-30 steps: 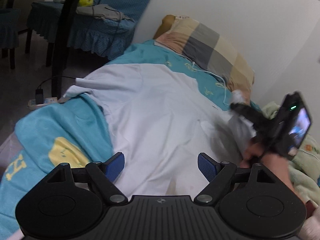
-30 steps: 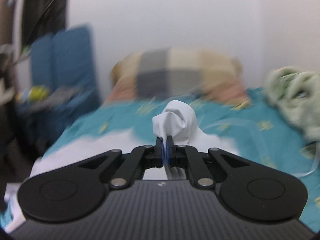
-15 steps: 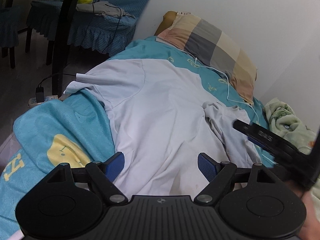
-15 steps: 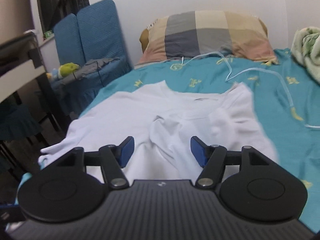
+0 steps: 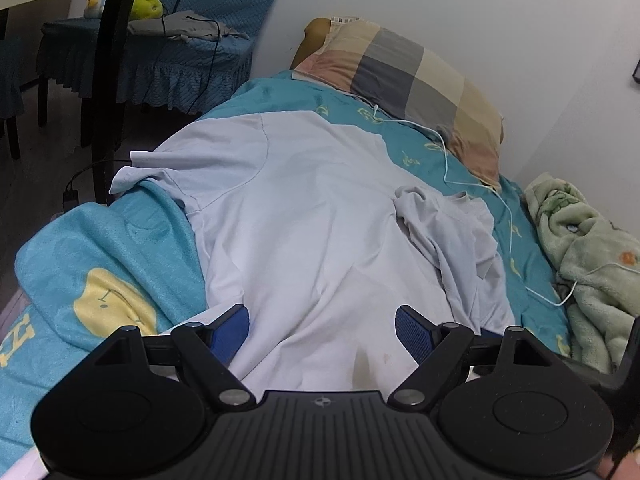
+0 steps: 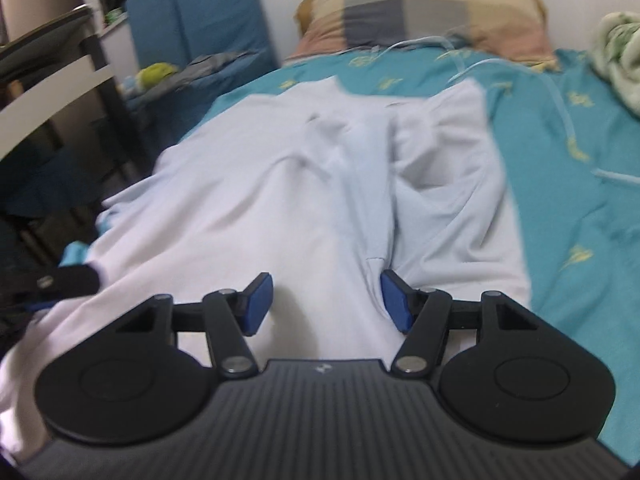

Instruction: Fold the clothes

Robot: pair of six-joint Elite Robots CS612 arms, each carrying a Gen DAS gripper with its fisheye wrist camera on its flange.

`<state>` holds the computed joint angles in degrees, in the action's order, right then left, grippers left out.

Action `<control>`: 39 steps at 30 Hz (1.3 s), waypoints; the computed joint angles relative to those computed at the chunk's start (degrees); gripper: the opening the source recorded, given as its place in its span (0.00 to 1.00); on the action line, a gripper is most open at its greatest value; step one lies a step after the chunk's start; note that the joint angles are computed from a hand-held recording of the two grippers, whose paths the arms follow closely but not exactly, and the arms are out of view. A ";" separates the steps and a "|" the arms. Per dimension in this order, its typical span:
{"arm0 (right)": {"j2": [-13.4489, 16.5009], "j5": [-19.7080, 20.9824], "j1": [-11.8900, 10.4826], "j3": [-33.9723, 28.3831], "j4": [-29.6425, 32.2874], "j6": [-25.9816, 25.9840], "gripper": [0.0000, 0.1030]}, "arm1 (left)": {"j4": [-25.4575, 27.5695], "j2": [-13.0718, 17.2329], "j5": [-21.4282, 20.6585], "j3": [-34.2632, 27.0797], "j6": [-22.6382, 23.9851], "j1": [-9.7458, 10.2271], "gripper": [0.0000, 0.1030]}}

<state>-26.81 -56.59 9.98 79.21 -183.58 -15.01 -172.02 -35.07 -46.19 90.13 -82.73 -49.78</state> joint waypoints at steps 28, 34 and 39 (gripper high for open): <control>-11.96 -7.89 -5.32 17.78 -10.64 13.80 0.60 | 5.57 6.47 0.82 -16.65 20.95 0.26 0.79; -10.27 -10.30 -6.12 16.19 -11.21 13.77 0.60 | 13.14 15.25 -2.09 -33.23 23.96 4.41 0.72; -8.70 -5.59 -7.23 14.14 -8.20 18.39 0.60 | 25.29 20.03 -2.81 -43.31 22.87 6.50 0.41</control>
